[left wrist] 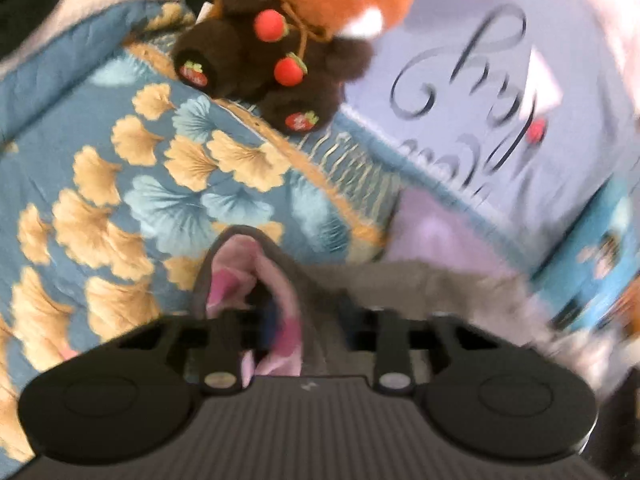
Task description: Fold clothes
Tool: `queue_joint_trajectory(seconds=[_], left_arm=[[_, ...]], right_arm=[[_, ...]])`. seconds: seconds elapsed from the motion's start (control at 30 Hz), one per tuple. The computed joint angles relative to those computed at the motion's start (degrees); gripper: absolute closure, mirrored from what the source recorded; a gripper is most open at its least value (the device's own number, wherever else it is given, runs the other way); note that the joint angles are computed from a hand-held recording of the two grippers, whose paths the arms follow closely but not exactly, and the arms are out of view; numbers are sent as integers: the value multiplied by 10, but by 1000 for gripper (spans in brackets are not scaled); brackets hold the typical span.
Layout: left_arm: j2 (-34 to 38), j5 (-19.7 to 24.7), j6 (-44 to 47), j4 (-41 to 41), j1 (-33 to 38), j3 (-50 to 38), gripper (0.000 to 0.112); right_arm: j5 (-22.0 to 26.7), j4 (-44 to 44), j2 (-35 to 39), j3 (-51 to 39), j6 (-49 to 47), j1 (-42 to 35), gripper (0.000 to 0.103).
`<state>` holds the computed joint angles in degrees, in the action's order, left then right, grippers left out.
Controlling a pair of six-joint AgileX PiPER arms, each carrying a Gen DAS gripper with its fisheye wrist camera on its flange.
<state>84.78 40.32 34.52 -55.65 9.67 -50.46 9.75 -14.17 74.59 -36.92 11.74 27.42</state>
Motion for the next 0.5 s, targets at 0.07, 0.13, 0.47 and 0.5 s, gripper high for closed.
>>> queue_joint_trajectory(seconds=[0.07, 0.13, 0.47, 0.5], left_arm=[[1, 24, 25, -30, 22, 1, 97], [2, 50, 46, -49, 39, -1, 102], [-33, 120, 81, -106, 120, -25, 107], [-35, 120, 69, -90, 123, -36, 107]], right_arm=[[0, 5, 1, 0, -3, -1, 18], [2, 2, 2, -2, 3, -1, 18], [7, 51, 5, -6, -35, -7, 18], [6, 49, 6, -6, -29, -7, 18]])
